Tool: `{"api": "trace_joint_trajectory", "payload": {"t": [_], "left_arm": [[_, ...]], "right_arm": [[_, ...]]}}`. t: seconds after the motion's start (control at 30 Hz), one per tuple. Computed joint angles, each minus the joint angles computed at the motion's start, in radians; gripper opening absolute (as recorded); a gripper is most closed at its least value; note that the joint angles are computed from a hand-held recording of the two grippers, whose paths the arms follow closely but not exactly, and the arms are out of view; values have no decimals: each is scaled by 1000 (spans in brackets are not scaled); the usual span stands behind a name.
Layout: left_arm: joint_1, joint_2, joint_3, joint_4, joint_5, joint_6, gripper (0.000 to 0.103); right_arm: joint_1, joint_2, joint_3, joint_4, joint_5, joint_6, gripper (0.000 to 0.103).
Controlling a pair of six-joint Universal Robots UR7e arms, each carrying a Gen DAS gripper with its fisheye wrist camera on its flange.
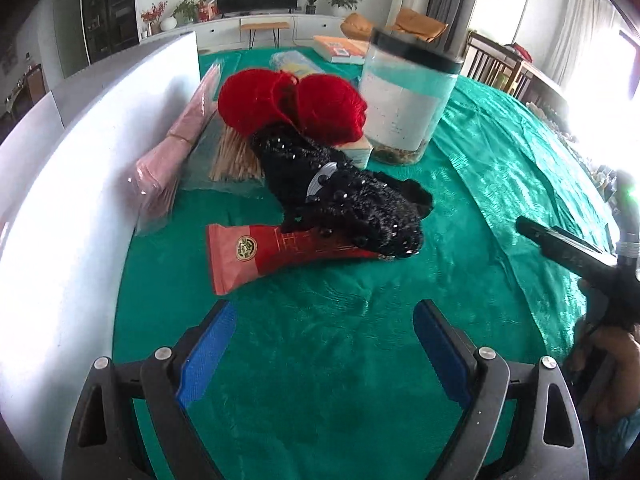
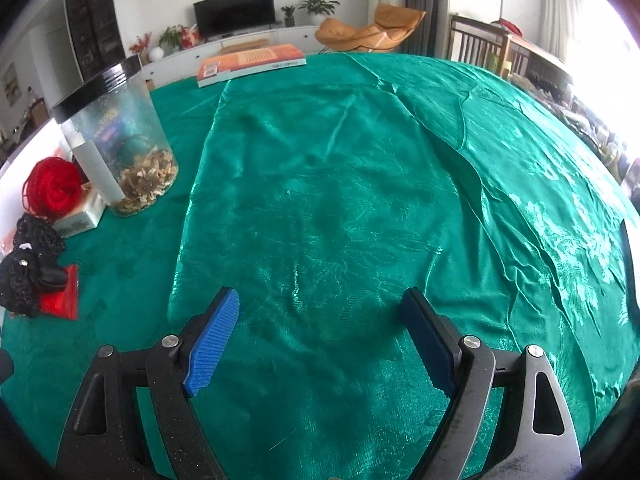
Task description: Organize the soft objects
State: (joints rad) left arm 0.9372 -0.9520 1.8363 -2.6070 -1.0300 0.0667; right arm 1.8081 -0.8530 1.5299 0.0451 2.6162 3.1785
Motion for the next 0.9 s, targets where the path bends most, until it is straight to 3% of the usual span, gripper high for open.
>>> {"api": "trace_joint_trajectory", "payload": {"t": [0.1, 0.23, 0.37, 0.47, 0.6, 0.8, 0.9], "left_arm": [[10, 61, -39, -45, -5, 11, 92], [3, 141, -91, -126, -71, 71, 95], [9, 202, -167, -78, -323, 132, 95], [-13, 195, -168, -40, -384, 206, 95], [-10, 126, -111, -57, -323, 222, 96], [24, 99, -73, -158, -89, 235, 96], [45, 118, -88, -191, -66, 220, 96]], "right_arm": [[-6, -43, 52, -48, -36, 35, 85], [-9, -83, 97, -93, -36, 105, 85], [-13, -117, 135, -140, -16, 160, 85], [-16, -139, 162, -175, -7, 186, 85], [-21, -153, 182, -203, -16, 191, 85], [-15, -104, 120, -133, 7, 151, 86], [-9, -71, 84, -93, 27, 126, 86]]}}
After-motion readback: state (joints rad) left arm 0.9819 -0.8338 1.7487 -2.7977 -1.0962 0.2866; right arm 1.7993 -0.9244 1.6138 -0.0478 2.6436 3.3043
